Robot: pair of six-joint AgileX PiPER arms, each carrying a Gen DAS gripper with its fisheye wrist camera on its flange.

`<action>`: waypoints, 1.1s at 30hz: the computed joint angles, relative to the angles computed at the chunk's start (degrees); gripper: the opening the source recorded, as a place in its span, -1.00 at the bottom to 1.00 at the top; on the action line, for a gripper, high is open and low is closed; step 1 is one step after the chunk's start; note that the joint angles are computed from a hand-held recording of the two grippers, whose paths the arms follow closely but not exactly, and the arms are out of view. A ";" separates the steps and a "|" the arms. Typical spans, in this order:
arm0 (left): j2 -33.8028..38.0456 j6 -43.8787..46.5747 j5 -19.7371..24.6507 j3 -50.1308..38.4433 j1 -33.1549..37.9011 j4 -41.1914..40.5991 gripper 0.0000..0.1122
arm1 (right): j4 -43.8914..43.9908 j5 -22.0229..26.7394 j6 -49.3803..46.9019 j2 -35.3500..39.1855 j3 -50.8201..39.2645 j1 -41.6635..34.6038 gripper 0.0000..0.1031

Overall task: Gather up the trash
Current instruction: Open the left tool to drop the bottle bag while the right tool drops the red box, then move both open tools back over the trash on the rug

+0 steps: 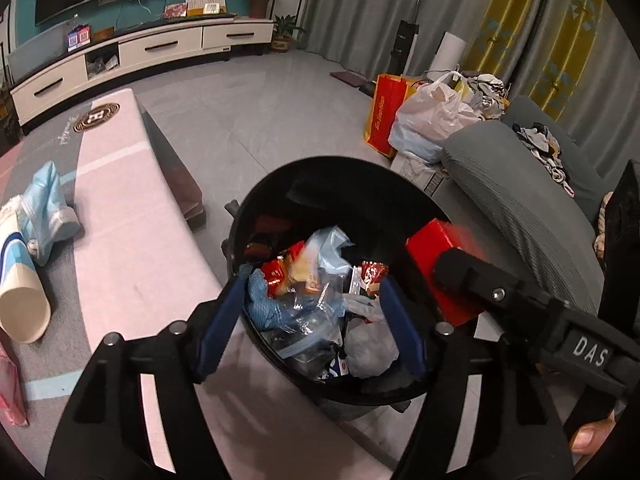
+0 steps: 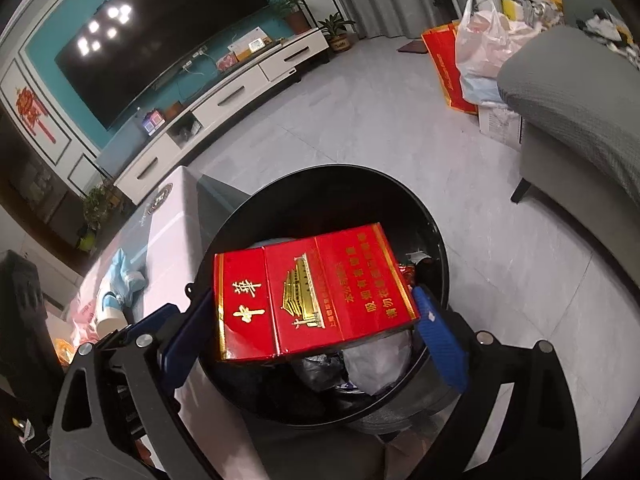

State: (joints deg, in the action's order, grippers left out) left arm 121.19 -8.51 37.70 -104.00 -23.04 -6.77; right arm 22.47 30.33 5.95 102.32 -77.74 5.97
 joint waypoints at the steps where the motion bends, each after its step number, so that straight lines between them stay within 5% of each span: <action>1: -0.62 0.73 -0.71 0.80 0.37 -1.16 0.29 | 0.93 0.26 -0.45 0.13 -0.09 -0.28 0.83; 9: -6.34 5.37 -4.67 8.37 3.24 -7.48 0.34 | 7.27 -0.12 -3.97 -0.53 1.03 -1.78 0.86; 18: -23.56 11.31 -13.86 29.95 6.16 -12.35 0.43 | 8.07 -1.40 -5.36 -3.01 1.89 1.61 0.86; 22: -31.22 18.02 -14.63 38.47 9.35 -16.96 0.45 | 5.54 -1.98 -4.93 -4.02 1.69 5.40 0.86; 29: -47.32 36.01 -13.27 54.08 23.84 -31.60 0.51 | -0.06 -2.74 -4.06 -4.82 0.14 14.17 0.86; 33: -51.50 38.73 -11.20 56.95 35.67 -32.31 0.52 | 3.70 -0.53 -10.51 -3.15 -2.95 18.25 0.86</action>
